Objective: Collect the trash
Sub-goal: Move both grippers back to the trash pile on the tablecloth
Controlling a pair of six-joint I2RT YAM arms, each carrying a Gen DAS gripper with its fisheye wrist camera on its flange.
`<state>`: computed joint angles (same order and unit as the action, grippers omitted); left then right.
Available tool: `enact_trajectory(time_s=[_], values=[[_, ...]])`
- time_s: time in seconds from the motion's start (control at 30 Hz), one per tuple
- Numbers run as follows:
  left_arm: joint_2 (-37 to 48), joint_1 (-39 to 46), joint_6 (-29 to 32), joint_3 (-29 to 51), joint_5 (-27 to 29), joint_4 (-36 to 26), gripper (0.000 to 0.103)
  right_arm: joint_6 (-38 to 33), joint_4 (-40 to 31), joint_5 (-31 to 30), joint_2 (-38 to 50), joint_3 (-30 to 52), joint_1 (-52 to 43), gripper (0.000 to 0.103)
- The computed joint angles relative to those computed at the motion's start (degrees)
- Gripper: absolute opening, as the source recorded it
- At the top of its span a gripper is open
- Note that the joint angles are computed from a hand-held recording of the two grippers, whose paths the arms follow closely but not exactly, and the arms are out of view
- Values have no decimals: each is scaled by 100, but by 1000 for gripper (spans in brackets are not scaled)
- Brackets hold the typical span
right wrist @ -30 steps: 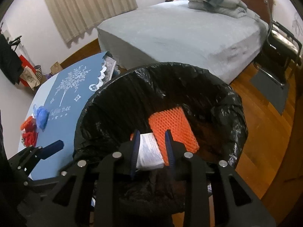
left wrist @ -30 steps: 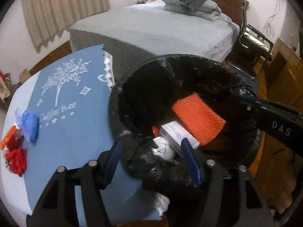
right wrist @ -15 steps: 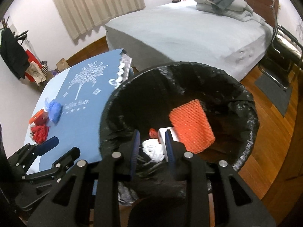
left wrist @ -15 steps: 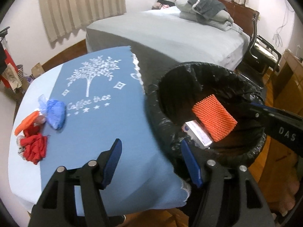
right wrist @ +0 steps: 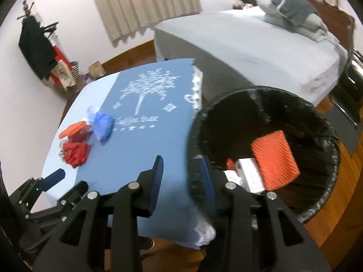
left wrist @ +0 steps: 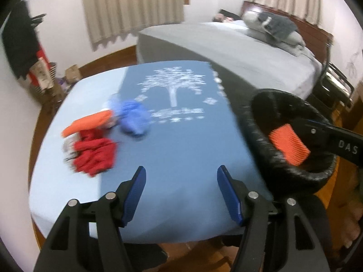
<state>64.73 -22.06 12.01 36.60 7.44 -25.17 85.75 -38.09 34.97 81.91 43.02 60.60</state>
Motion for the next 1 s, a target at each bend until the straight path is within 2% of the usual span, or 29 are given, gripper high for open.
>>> enact_trajectory(time_s=[0.2, 0.43, 0.73, 1.0], values=[[405, 1665, 847, 266, 563, 71, 64, -499, 349, -98, 752, 684, -87, 34], [1059, 2873, 1450, 605, 896, 323, 64, -1005, 628, -240, 1548, 1460, -197, 34], [1898, 3598, 1815, 1099, 1211, 618, 64, -1467, 793, -365, 2636, 2554, -275, 34], [2478, 3754, 1989, 1415, 1357, 753, 64, -1851, 750, -413, 3387, 3443, -409, 34]])
